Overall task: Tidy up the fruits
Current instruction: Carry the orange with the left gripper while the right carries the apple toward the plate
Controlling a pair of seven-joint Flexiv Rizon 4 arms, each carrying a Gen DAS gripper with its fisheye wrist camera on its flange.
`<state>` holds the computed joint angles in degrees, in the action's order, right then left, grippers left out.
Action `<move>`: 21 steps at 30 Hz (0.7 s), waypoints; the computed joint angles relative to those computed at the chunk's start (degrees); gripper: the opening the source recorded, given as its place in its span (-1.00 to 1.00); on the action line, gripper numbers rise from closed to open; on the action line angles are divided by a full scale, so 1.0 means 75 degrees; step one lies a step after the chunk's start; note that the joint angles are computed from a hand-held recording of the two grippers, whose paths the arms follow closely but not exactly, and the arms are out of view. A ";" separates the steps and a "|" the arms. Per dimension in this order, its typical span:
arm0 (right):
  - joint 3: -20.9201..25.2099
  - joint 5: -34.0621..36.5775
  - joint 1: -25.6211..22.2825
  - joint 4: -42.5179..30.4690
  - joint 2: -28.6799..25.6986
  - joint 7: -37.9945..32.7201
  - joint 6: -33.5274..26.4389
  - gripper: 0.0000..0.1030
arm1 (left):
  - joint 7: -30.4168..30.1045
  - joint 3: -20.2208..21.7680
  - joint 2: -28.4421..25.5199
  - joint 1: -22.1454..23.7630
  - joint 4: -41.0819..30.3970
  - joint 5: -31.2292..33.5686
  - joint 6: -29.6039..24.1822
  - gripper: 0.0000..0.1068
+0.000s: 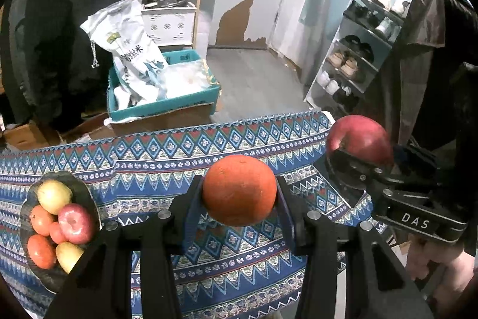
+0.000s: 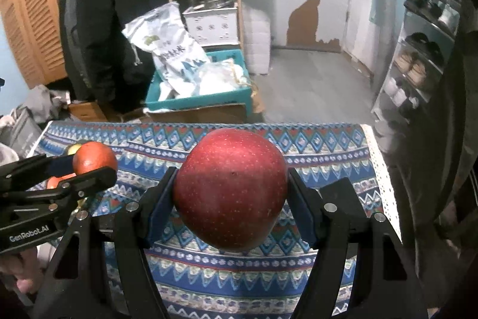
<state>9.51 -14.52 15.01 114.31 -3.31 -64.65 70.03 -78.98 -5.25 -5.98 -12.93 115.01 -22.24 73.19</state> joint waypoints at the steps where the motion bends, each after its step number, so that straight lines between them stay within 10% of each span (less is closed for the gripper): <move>1: 0.0027 0.0041 0.0030 -0.0054 -0.0021 -0.0030 -0.0021 0.37 | 0.0044 0.0007 0.0032 0.0018 0.0038 -0.0053 0.0022 -0.12; 21: 0.0366 0.0342 0.0842 -0.1214 -0.0806 -0.0344 -0.0299 0.37 | 0.0352 0.0555 0.0812 0.0493 0.0962 -0.0585 0.0389 -0.12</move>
<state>12.26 -11.95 21.32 105.20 -9.35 -67.22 67.79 -76.35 -1.08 0.11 -9.24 122.22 -26.62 76.11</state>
